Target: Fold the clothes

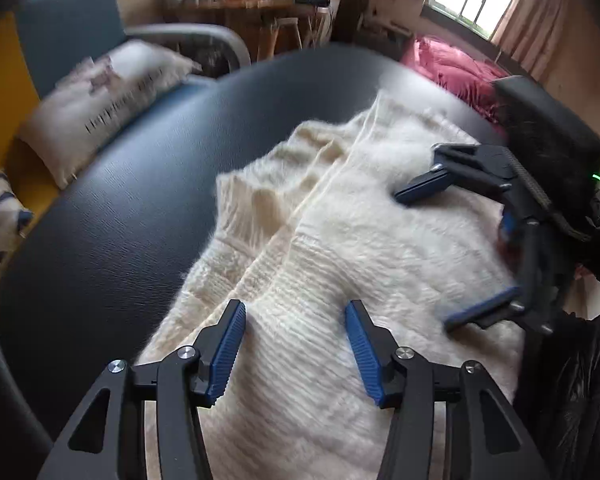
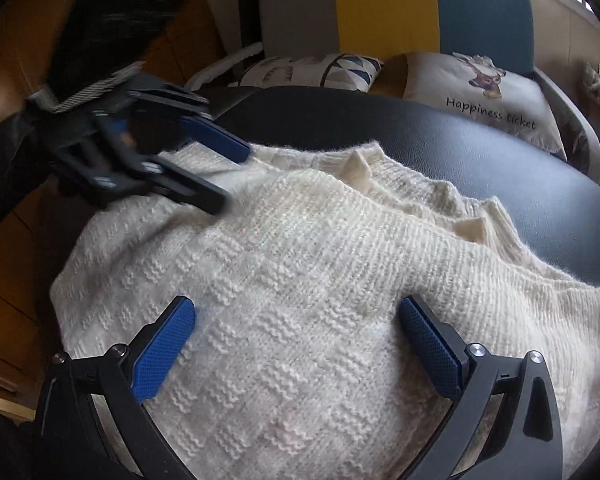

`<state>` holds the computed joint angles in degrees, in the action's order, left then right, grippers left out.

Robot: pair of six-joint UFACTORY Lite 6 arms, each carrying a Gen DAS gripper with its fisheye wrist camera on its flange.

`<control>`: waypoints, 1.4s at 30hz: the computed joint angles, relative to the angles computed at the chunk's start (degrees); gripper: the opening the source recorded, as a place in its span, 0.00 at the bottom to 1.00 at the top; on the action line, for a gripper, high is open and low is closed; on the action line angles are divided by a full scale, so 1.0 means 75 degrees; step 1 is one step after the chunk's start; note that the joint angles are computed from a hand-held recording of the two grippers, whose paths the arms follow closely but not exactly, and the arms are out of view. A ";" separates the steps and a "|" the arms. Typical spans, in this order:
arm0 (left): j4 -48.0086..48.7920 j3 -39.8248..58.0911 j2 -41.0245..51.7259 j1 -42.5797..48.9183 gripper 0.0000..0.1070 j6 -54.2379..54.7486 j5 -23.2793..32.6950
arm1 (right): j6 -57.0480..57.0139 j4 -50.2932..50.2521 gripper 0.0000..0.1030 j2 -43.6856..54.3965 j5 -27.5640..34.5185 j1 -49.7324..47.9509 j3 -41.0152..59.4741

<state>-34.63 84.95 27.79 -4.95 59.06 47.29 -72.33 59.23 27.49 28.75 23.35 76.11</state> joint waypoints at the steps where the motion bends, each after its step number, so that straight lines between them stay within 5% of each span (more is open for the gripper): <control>1: -0.0064 0.0162 0.0201 0.0033 0.55 -0.0043 0.0092 | -0.0324 0.0248 1.00 -0.0099 -0.0044 -0.0032 -0.0182; 4: -0.0543 -0.0216 0.0041 0.0197 0.53 0.0178 -0.0039 | -0.0756 0.0672 1.00 -0.0219 -0.0132 -0.0026 -0.0441; 6: -0.0935 -0.0975 -0.0512 0.0197 0.42 0.0559 -0.0532 | -0.0830 0.0791 1.00 -0.0257 -0.0163 -0.0011 -0.0511; 8: -0.1302 -0.1538 -0.0978 0.0202 0.18 0.0713 -0.0985 | -0.0584 0.0596 1.00 -0.0280 -0.0220 0.0051 -0.0494; 10: -0.1558 -0.1919 -0.1287 0.0214 0.11 0.0681 -0.1430 | 0.0151 0.0143 1.00 -0.0277 -0.0365 0.0147 -0.0304; 18: -0.0168 -0.2362 -0.1348 -0.0454 0.17 -0.1504 -0.3453 | 0.1470 -0.0504 1.00 -0.0277 -0.2052 0.0783 -0.0564; 21: -0.0610 -0.2315 -0.1602 -0.0065 0.23 -0.1411 -0.3083 | 0.1478 -0.0484 1.00 -0.0282 -0.1995 0.0755 -0.0537; 26: 0.0418 -0.2853 -0.2504 0.0731 0.23 -0.2170 -0.2953 | 0.2179 -0.1143 1.00 -0.0374 -0.1792 0.0717 -0.0426; 30: 0.0064 -0.3401 -0.2988 0.1389 0.28 -0.1742 -0.2588 | 0.1821 -0.0448 1.00 -0.0621 -0.1449 0.0745 -0.0445; 33: -0.0188 -0.3777 -0.3068 0.1508 0.32 -0.1529 -0.2547 | 0.3278 -0.2070 1.00 -0.0276 -0.2093 0.1228 -0.0356; 35: -0.0278 -0.4046 -0.3159 0.1396 0.32 -0.1444 -0.2903 | 0.3212 -0.1998 1.00 -0.0346 -0.2356 0.1316 -0.0526; 39: -0.0748 -0.4418 -0.3469 0.1349 0.11 -0.1179 -0.3294 | 0.1528 -0.0266 1.00 -0.0441 -0.2432 0.1236 -0.0783; 42: -0.1071 -0.4615 -0.3713 0.1525 0.06 -0.0978 -0.3300 | 0.2384 -0.1119 1.00 -0.0512 -0.2419 0.1278 -0.0770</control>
